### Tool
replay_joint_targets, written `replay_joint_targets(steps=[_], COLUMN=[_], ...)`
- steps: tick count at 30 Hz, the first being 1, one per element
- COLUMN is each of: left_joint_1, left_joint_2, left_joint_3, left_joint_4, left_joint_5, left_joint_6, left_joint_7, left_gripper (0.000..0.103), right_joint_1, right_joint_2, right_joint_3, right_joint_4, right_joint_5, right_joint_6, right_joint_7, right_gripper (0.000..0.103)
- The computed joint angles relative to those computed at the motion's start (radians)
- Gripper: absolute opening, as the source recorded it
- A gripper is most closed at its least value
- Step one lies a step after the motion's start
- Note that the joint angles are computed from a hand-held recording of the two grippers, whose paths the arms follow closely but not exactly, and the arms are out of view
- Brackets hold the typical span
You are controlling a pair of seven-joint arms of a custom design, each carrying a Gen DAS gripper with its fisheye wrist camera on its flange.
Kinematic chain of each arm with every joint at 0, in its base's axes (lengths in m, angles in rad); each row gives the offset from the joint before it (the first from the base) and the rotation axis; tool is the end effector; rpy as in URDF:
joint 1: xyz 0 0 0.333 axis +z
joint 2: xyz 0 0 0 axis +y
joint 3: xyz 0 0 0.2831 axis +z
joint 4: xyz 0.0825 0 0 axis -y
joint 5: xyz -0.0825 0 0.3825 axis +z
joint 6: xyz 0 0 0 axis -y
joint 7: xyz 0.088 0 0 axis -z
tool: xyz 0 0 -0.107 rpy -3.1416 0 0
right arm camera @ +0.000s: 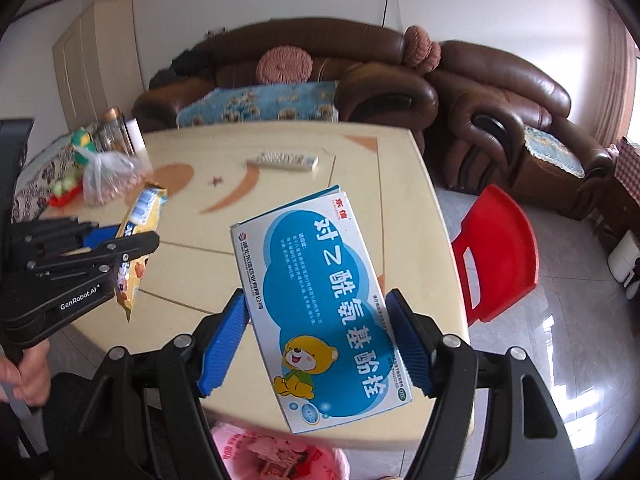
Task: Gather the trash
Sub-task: 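Grasp the yellow candy bar with the left tool while the right tool grasps the medicine box, then carry the candy bar in the left tool while the right tool carries the medicine box over the bin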
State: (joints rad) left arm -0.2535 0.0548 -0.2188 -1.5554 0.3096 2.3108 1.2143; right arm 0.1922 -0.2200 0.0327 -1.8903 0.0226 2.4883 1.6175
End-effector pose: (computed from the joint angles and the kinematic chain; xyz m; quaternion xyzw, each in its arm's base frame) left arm 0.5560 -0.2728 0.6551 -0.5755 0.7310 -0.2671 0.2511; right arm 0.5317 0.1235 0.6624 -0.7011 0.5919 -0.2354 0.3205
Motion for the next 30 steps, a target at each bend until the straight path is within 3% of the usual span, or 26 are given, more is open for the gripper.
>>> replay_joint_targets(steps=[14,26,30], left_joint_1=[0.028,0.038,0.023], left_joint_2=[-0.315,-0.475,-0.507], left_joint_3=[-0.065,-0.136,-0.134], left_joint_4=[-0.298,-0.420,-0.462], left_joint_5=[0.044,0.095,0.065], left_joint_6=[0.007,0.011,0.013], left_joint_7=[-0.234,-0.302,-0.292], left_gripper=[0.018,0.018,0.018], right_joint_1=[0.025,0.044,0.036], right_joint_2=[-0.279,-0.445,-0.492], right_joint_3=[0.027,0.042,0.060], right_joint_4=[-0.185,-0.308,-0.343], right_joint_5=[0.002,-0.001,-0.019], right_joint_6=[0.003,-0.001,-0.011], right_joint_7=[0.033,0.046,0.063], right_gripper=[0.068,0.068,0.068])
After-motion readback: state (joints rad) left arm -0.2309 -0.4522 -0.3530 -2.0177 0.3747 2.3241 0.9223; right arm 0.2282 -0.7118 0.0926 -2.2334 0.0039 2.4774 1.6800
